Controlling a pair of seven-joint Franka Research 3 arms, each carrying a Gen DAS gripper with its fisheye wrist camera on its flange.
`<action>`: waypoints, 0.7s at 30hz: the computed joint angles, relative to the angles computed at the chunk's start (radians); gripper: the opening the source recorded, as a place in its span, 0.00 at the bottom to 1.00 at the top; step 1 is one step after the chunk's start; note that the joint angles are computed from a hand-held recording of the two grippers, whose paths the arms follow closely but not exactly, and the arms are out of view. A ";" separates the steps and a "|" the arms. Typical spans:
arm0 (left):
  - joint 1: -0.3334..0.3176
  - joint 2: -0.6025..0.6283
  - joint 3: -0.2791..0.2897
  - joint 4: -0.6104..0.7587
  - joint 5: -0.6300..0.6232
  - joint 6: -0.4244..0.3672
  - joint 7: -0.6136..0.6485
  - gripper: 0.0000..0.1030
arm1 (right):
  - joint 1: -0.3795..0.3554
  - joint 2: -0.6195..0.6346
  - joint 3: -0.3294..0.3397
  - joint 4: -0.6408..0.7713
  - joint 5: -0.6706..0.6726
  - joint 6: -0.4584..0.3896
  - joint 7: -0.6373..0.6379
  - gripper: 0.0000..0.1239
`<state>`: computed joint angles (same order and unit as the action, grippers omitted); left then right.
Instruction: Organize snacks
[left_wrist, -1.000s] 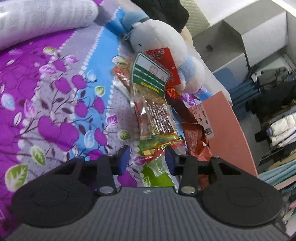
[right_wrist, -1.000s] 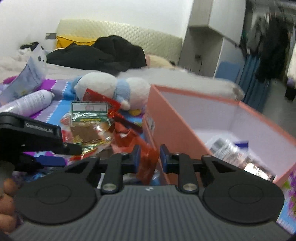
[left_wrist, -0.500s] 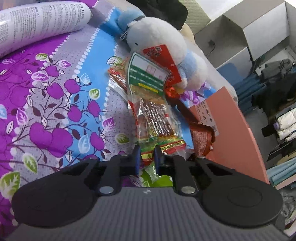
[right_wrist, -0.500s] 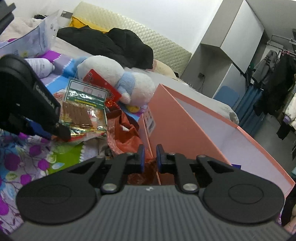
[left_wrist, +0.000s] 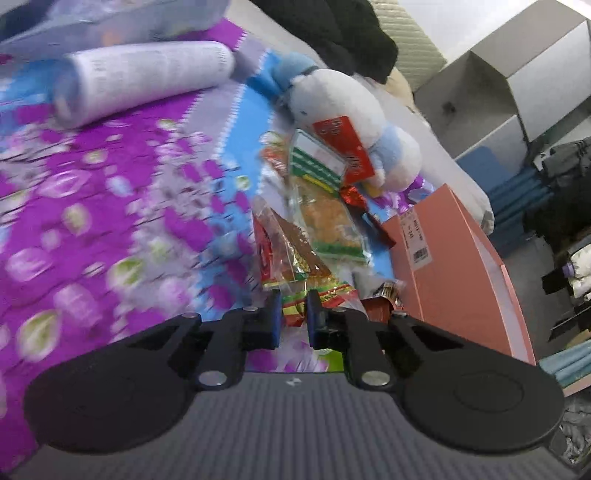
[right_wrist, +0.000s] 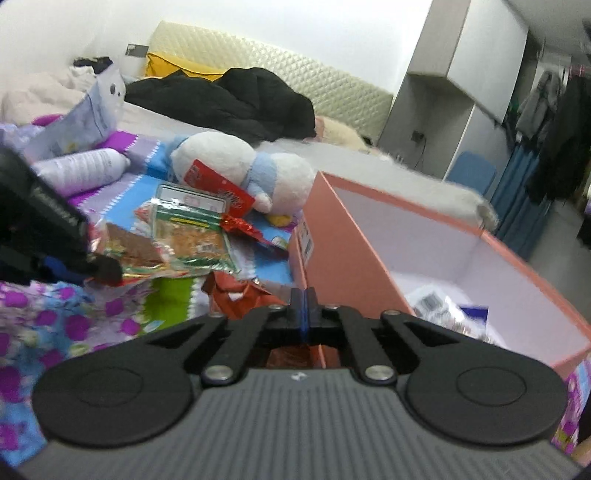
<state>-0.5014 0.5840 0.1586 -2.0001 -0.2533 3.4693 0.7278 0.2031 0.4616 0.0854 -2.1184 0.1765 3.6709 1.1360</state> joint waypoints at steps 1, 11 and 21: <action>-0.009 -0.024 0.002 -0.034 -0.009 0.005 -0.002 0.15 | -0.021 -0.017 0.014 -0.016 -0.022 -0.015 0.017 0.02; -0.164 -0.207 0.041 -0.286 -0.271 0.038 0.101 0.15 | -0.378 -0.145 0.267 -0.135 -0.415 -0.181 0.418 0.02; -0.235 -0.283 0.013 -0.367 -0.545 0.026 0.301 0.15 | -0.952 -0.128 0.720 -0.183 -0.968 -0.246 0.862 0.02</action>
